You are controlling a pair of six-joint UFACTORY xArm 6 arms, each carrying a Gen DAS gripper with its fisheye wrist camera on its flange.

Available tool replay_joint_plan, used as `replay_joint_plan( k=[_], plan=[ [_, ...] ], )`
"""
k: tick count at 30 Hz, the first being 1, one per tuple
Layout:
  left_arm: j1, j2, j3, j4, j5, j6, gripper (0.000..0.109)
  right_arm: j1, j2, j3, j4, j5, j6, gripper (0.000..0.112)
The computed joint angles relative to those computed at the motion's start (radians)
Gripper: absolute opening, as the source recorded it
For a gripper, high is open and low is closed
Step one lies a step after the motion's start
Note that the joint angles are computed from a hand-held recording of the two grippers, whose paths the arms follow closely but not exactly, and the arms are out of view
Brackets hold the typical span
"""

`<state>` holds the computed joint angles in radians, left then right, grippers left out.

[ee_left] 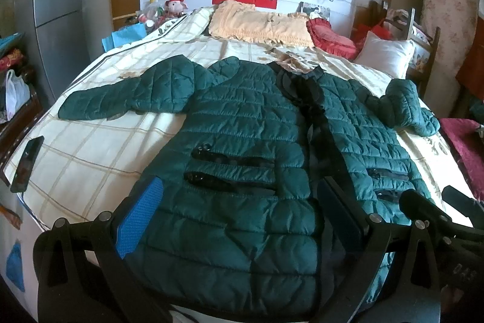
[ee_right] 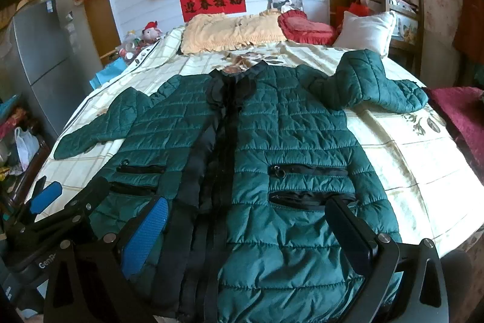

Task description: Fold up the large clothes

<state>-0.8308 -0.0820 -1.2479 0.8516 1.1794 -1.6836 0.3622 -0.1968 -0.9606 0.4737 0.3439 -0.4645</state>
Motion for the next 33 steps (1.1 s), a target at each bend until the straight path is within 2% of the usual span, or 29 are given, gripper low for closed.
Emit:
replay_joint_plan(
  k=[3, 5, 7, 9, 13, 20, 23, 29, 33],
  plan=[
    [0.024, -0.018, -0.017, -0.125, -0.047, 0.010, 0.102, -0.002, 0.011, -0.010, 0.004, 0.007, -0.001, 0.103],
    [0.029, -0.018, -0.008, -0.100, -0.057, -0.005, 0.102, -0.003, 0.022, -0.017, -0.007, 0.008, 0.007, 0.103],
    [0.033, -0.038, 0.038, -0.009, -0.104, -0.079, 0.102, -0.002, 0.033, -0.025, -0.015, 0.011, 0.010, 0.103],
    [0.038, -0.039, 0.036, -0.006, -0.103, -0.076, 0.102, -0.002, 0.047, -0.038, -0.009, 0.020, 0.003, 0.103],
    [0.039, -0.007, 0.007, -0.012, -0.034, -0.010, 0.102, -0.004, 0.074, -0.065, -0.021, 0.029, 0.011, 0.103],
    [0.078, 0.005, -0.005, -0.048, -0.037, 0.044, 0.102, 0.000, 0.136, -0.137, -0.055, 0.038, 0.034, 0.103],
    [0.102, 0.002, 0.001, -0.063, -0.058, 0.058, 0.102, 0.003, 0.170, -0.177, -0.065, 0.042, 0.039, 0.103],
    [0.157, -0.024, 0.051, -0.016, -0.122, 0.005, 0.102, 0.006, 0.271, -0.309, -0.067, 0.081, 0.038, 0.103],
    [0.212, -0.034, 0.066, -0.041, -0.160, 0.020, 0.102, 0.007, 0.351, -0.419, -0.072, 0.109, 0.049, 0.103]
  ],
)
